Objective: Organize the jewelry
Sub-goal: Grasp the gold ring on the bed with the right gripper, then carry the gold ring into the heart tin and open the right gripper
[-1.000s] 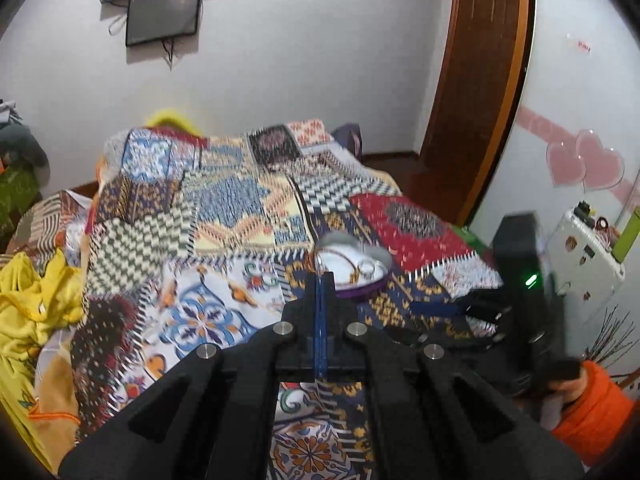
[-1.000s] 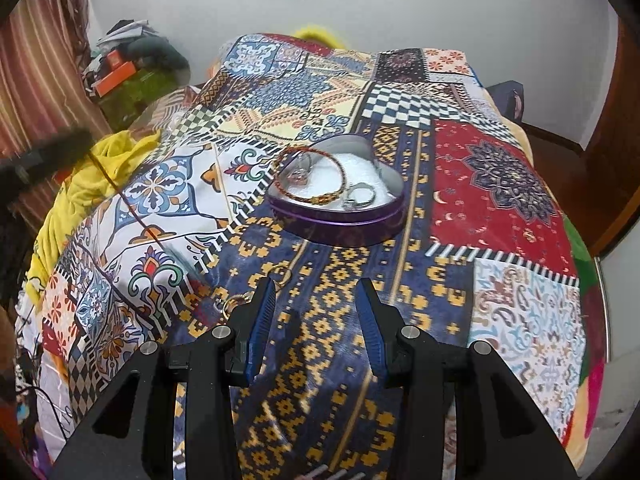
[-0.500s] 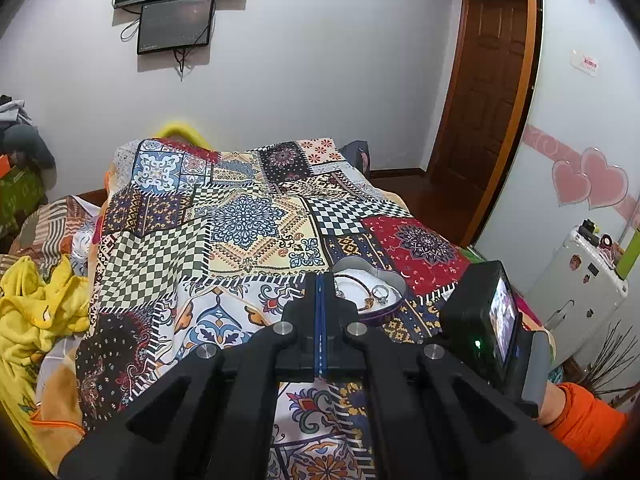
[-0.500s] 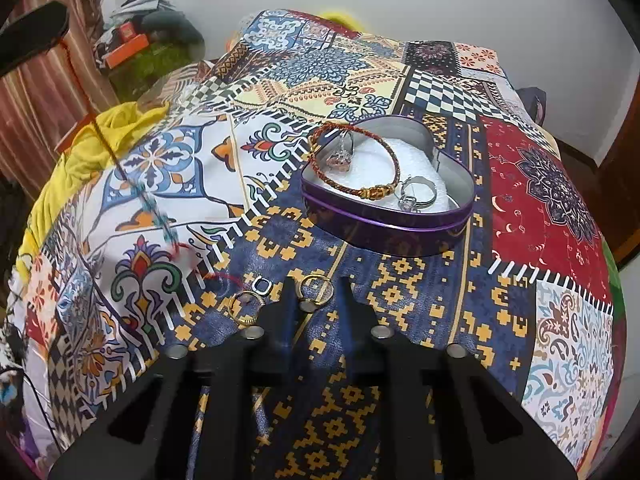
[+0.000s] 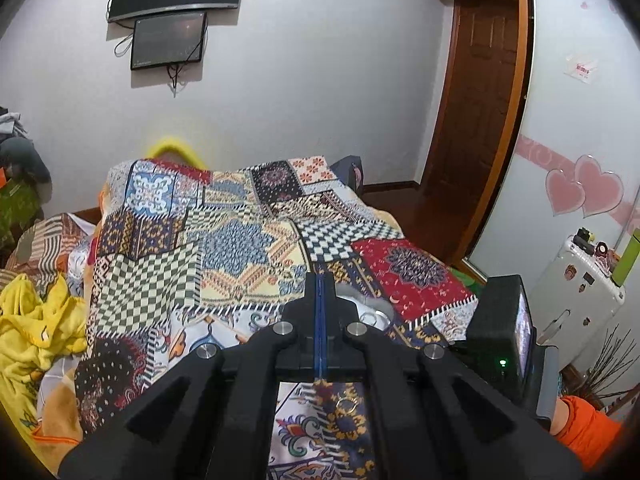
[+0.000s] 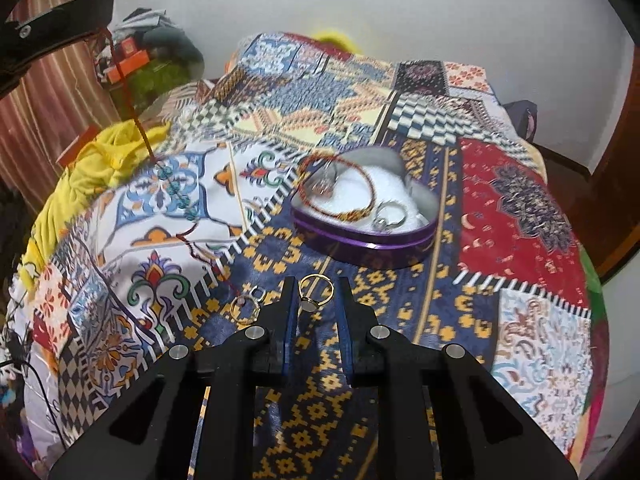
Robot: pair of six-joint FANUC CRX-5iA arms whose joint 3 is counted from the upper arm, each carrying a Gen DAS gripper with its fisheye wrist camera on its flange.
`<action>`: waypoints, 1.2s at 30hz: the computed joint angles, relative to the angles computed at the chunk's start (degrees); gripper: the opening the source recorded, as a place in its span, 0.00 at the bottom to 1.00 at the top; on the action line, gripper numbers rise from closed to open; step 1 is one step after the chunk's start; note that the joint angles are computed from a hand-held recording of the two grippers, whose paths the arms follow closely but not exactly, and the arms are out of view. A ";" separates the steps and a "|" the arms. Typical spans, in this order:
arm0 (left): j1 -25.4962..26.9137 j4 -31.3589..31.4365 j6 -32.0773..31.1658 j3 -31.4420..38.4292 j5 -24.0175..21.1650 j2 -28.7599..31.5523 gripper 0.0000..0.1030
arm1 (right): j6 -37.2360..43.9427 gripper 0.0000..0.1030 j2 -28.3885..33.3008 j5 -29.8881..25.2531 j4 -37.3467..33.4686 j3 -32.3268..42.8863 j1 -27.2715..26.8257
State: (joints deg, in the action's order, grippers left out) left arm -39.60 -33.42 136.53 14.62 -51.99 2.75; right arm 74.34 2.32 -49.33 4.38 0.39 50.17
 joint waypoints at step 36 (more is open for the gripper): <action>3.16 2.30 -7.97 13.56 3.90 9.73 0.00 | -0.92 0.16 -0.10 6.20 0.60 1.18 -4.56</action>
